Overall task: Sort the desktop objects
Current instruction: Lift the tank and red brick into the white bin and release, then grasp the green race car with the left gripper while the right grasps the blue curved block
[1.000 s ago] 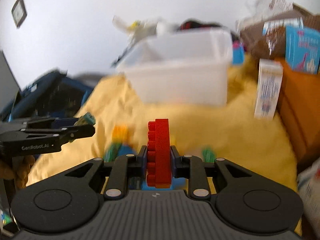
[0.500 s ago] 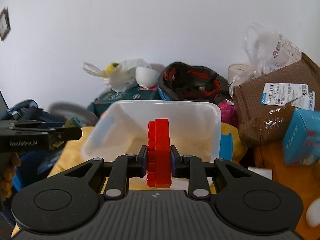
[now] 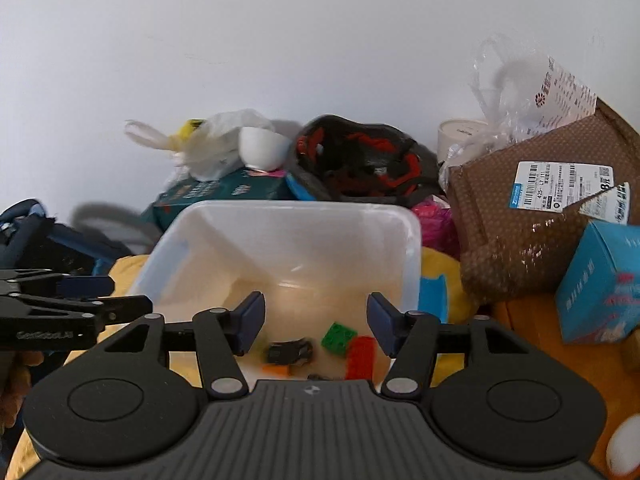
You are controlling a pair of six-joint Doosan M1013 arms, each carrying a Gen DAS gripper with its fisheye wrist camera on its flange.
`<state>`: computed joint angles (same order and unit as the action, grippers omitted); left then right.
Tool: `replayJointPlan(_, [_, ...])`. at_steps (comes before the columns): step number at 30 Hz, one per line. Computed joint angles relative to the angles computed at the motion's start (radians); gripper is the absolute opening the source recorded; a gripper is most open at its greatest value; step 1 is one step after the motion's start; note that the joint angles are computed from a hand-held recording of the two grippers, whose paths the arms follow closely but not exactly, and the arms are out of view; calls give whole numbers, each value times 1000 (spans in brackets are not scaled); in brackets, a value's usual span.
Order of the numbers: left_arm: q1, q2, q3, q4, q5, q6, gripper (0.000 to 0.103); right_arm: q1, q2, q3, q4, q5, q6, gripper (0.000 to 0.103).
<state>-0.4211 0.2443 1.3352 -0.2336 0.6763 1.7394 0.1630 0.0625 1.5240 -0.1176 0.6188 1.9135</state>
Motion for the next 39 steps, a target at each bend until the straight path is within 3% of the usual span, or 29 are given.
replayJointPlan(3, [1,-87,160,2,-70,70,69,25,-68,99,70,-60,-35,60])
replayJointPlan(7, [-10,-141,289,48,-34,59,59,102,-155,247,75,-60,-20,57])
replayJointPlan(9, [-21,-147,322,81,-29,34,56,142,-167,287,93,-17,-21,47])
replayJointPlan(11, [-31,-148,341,108,-40,12,49,180,-166,314,114,15,-21,45])
replayJointPlan(16, [-37,-127,332,73,-46,82,48,253,-133,313,22,41,28,44])
replayJointPlan(24, [-45,-107,321,152,-56,17,50,262,-99,297,-28,41,49,44])
replayJointPlan(27, [-41,-102,318,147,-57,30,49,258,-98,303,-20,33,40,33])
replayJointPlan(31, [-34,-85,304,150,-55,21,44,246,-112,317,9,30,34,27])
replayJointPlan(32, [-35,-82,301,143,-54,34,37,243,-116,320,8,30,45,27])
replayJointPlan(34, [-38,-80,299,139,-56,57,34,239,-123,326,10,32,61,27])
replayJointPlan(39, [-26,-101,315,80,-58,110,33,236,-135,330,14,30,64,27])
